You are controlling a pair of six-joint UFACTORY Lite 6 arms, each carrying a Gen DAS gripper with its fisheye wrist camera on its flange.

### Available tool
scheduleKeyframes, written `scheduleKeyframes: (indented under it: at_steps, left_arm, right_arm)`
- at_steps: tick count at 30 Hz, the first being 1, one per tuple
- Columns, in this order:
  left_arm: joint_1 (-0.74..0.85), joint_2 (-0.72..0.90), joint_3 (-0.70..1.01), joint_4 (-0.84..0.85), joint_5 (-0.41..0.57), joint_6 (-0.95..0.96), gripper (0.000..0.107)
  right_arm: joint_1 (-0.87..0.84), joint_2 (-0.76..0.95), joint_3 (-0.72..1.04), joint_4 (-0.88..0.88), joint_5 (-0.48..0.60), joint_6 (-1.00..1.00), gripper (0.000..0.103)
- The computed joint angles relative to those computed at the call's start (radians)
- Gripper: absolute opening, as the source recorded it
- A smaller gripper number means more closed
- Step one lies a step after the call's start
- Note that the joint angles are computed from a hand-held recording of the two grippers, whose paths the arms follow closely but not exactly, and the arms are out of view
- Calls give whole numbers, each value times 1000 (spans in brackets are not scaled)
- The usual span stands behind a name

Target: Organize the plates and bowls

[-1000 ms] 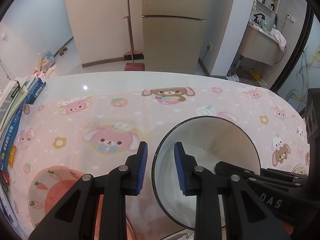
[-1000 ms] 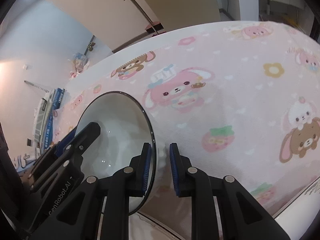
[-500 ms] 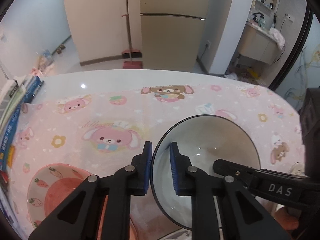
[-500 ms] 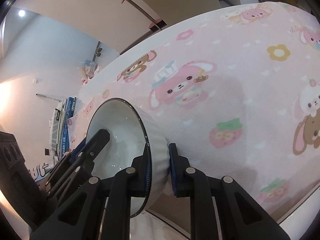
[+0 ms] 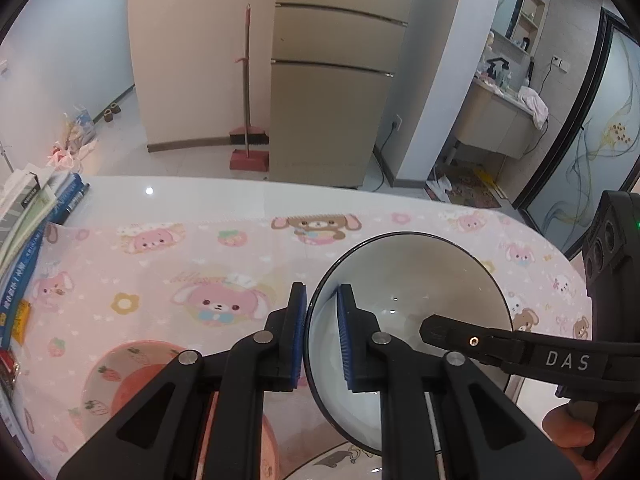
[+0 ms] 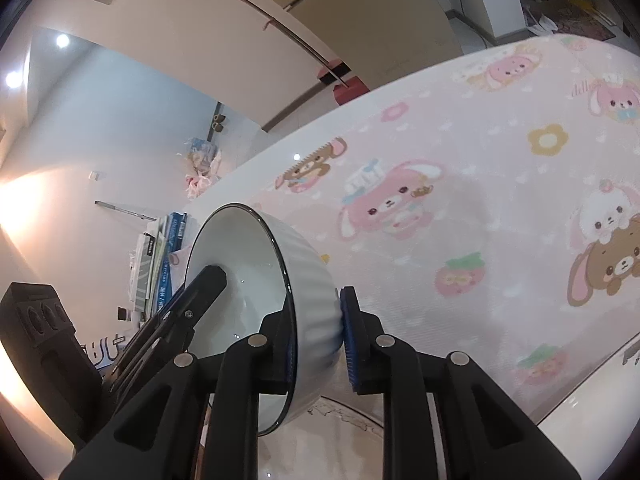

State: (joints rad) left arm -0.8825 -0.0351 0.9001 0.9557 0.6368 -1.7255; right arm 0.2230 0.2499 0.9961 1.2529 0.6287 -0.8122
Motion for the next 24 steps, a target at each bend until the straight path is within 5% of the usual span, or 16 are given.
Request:
scheduleKeyframes:
  at_steps: [8, 18, 24]
  left_arm:
    - [-84, -162, -8, -15, 147, 31, 14]
    - [-511, -341, 87, -1, 827, -73, 17]
    - [-726, -481, -38, -37, 1058, -248, 17]
  right_arm:
    - [90, -252, -72, -120, -103, 153, 21]
    - [380, -549, -127, -361, -234, 471, 21]
    - [592, -546, -109, -693, -315, 828, 21]
